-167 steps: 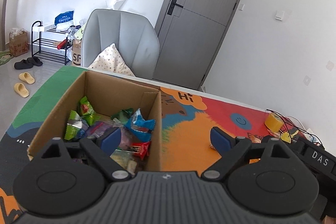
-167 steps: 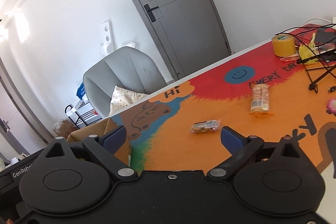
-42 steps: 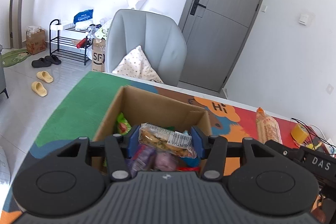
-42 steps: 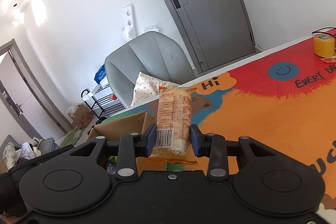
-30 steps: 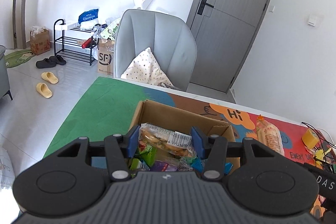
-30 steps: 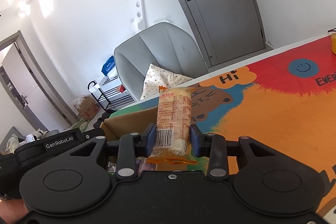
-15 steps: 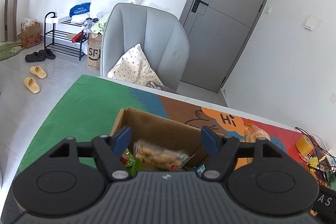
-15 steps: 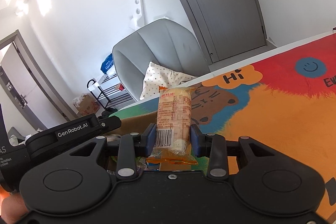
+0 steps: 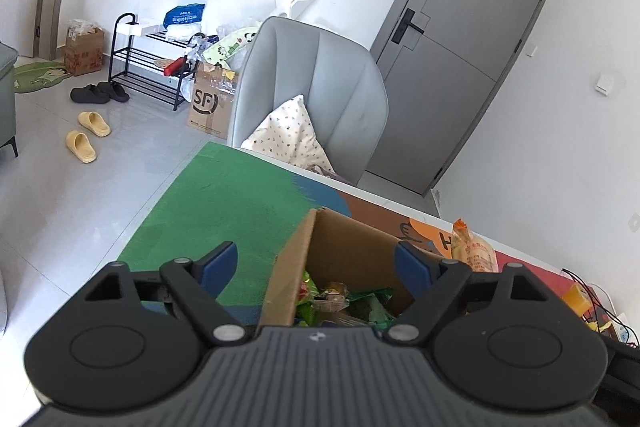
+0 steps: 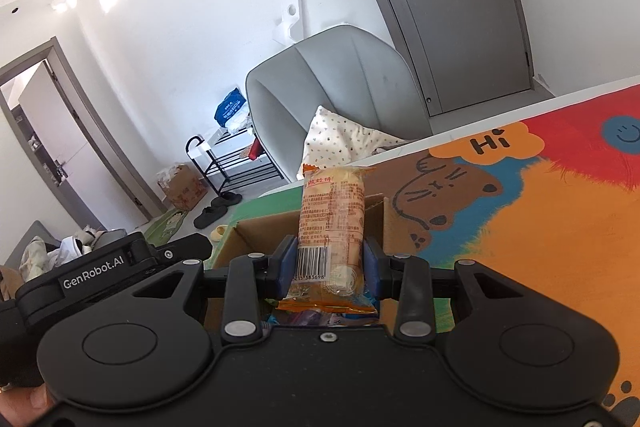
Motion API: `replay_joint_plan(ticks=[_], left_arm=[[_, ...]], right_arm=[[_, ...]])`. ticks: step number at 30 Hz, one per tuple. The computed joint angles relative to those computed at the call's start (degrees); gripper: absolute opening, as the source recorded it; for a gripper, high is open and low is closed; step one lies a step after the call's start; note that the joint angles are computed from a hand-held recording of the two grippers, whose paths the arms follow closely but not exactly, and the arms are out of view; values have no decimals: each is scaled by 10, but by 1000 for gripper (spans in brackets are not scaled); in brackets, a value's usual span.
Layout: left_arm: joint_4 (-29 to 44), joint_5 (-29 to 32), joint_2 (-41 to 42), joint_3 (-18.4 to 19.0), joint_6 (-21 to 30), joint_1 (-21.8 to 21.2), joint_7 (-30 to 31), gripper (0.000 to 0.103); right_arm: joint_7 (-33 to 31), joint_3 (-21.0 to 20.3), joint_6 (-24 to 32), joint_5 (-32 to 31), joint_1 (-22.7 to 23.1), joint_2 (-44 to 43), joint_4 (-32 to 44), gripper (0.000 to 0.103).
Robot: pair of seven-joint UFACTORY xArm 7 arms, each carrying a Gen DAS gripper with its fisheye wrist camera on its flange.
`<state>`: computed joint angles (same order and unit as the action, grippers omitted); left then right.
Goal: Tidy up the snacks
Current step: 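Carry both snacks over the cardboard box and open both tools to drop them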
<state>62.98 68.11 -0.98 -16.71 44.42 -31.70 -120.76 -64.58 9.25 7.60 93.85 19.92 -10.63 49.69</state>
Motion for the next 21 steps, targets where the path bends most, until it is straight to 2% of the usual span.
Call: replay_joint_plan(ticks=[10,11,12,14,21], left_arm=[[-63,-24,-60,-17,9,23,-30,85],[-68,-27,-64,-20,11,25,-33,85],[-74,-30,-70,-24,13,27,-37,85],[-83,-38,-78,-30,16,31,-42,86],[-104,-56,-98,-50,23,39,-57,88]], right_arm=[[46,8,1,-36,27,4,6,37],[43,7,2,-33,30,5,7,40],[45,6,9,-34,32,5,7,53],[46,3,17,-29,33,2,4,66],[75,-4,24,-39,29,-31,-32,66]])
